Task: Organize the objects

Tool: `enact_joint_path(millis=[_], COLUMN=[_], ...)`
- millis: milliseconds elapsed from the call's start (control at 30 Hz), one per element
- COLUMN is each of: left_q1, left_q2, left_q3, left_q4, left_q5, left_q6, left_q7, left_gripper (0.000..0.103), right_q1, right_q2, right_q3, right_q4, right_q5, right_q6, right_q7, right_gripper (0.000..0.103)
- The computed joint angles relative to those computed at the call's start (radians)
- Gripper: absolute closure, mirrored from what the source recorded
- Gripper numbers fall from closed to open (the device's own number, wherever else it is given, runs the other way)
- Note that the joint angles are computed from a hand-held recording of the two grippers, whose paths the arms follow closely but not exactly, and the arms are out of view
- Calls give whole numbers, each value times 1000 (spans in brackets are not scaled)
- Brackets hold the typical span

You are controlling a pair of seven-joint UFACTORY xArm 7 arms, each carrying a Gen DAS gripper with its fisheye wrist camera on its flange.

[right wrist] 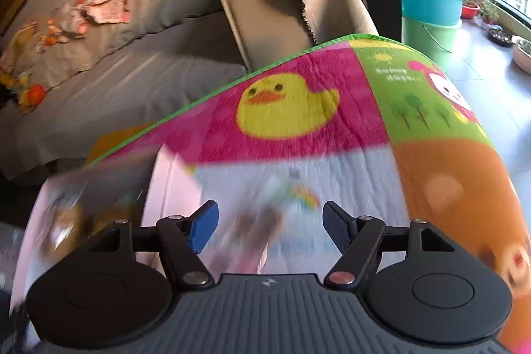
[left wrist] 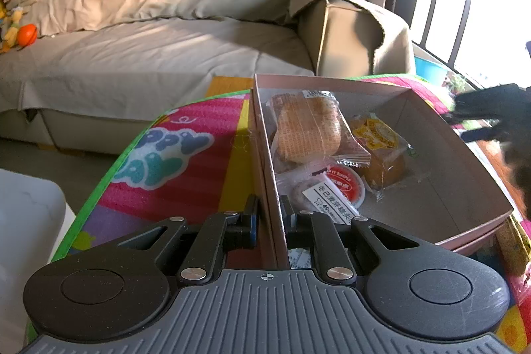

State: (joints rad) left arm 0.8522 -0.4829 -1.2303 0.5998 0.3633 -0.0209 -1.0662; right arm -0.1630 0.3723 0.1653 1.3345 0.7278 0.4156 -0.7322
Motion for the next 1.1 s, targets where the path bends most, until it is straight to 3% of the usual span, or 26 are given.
enact_joint_path(millis=[33, 100, 233, 433, 533, 667, 800, 900, 1033, 1100], left_q1=[1, -4, -9, -13, -15, -16, -16, -13, -14, -14], left_q2=[0, 0, -2, -3, -2, 0, 1, 1, 1, 1], left_q3=[0, 5, 8, 10, 15, 16, 16, 14, 13, 14], left_q4=[-1, -5, -8, -8, -10, -10, -9, -8, -7, -7], left_q5=[0, -1, -4, -7, -7, -8, -7, -6, -7, -5], left_q6=[-1, -5, -5, -6, -7, -7, -6, -6, -5, -5], left_q7=[0, 2, 3, 2, 4, 4, 4, 3, 1, 1], left_gripper=[89, 88, 88, 88, 88, 88, 88, 88, 88, 88], right_q1=[28, 73, 25, -61, -83, -95, -48, 19, 67, 107], right_q2=[23, 42, -25, -140, -205, -308, -423, -493, -572, -611], right_q3=[-23, -63, -34, -45, -58, -90, -133, -155, -215, -232], right_q4=[26, 36, -65, -213, -292, -390, -516, -589, -613, -646], right_q5=[-52, -161, -177, -81, 8, 151, 233, 347, 337, 334], right_q6=[6, 1, -49, -88, -98, 13, 13, -95, 21, 42], right_q7=[46, 106, 58, -75, -196, -412, -617, -781, -779, -820], right_gripper=[34, 55, 56, 56, 56, 56, 56, 49, 45, 38])
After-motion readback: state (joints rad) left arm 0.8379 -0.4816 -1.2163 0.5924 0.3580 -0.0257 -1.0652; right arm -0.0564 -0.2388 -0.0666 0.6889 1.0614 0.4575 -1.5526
